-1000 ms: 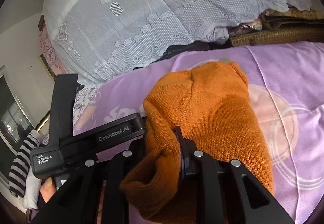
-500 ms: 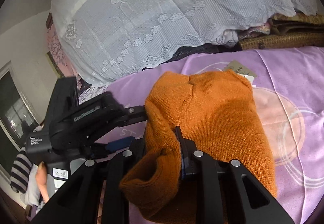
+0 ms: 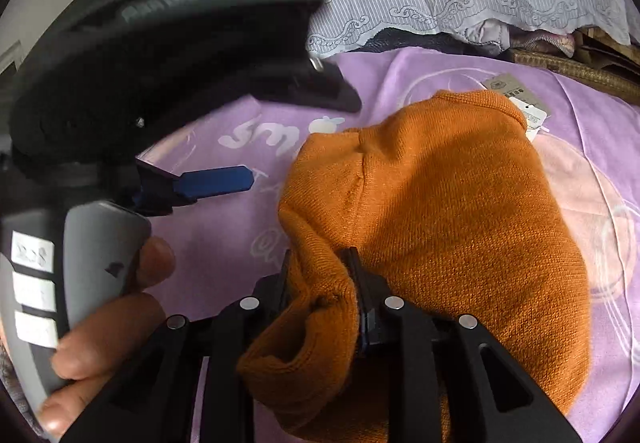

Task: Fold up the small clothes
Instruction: 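Lay the folded side down with the right tool and open it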

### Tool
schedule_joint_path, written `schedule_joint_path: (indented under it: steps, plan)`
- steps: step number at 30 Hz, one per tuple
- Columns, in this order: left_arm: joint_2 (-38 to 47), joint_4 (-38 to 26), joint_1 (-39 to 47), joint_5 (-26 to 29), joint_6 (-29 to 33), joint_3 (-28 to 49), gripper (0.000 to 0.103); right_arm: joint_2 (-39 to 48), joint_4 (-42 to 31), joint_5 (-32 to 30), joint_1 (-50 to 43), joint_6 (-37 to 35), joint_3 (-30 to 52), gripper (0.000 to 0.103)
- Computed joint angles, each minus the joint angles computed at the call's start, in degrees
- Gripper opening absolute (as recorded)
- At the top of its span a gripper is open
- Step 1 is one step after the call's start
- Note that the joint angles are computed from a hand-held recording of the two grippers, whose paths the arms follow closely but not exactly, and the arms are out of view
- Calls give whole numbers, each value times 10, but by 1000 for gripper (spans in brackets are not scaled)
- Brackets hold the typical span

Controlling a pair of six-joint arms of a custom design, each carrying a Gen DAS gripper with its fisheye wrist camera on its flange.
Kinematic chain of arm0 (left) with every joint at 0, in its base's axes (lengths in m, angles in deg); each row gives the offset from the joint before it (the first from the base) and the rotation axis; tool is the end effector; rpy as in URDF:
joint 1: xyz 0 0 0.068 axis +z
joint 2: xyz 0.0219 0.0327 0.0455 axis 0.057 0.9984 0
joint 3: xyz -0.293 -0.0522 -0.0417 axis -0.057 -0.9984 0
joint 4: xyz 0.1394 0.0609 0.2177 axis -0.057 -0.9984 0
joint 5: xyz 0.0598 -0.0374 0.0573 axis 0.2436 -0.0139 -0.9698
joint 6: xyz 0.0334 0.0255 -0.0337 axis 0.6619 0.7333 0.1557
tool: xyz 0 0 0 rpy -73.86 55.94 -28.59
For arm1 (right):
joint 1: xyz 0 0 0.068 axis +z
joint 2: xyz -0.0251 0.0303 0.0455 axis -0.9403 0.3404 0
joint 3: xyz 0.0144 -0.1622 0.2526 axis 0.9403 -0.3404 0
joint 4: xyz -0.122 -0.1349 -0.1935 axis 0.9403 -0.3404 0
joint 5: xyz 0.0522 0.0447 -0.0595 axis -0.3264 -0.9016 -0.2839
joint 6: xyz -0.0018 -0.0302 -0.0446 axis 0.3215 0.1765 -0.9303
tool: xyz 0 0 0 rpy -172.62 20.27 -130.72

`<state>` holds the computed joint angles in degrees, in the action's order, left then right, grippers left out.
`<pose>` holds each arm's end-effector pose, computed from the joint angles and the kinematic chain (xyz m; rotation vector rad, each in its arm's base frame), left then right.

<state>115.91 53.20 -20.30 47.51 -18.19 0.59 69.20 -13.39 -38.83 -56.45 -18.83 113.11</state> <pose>0.2949 -0.1269 0.0951 -0.3791 2.4282 -0.4470 0.2824 0.0841 0.0125 -0.4684 2.2707 0.6338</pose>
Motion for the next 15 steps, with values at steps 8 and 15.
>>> schedule_joint_path:
  steps: [8, 15]
  plan:
    - [75, -106, -2, -44, 15, 72, 99, -59, -8, -71, -50, -88, -69, 45]
    - [5, -87, -31, -127, 13, 28, 99, -74, 145, -113, -141, -79, -149, 24]
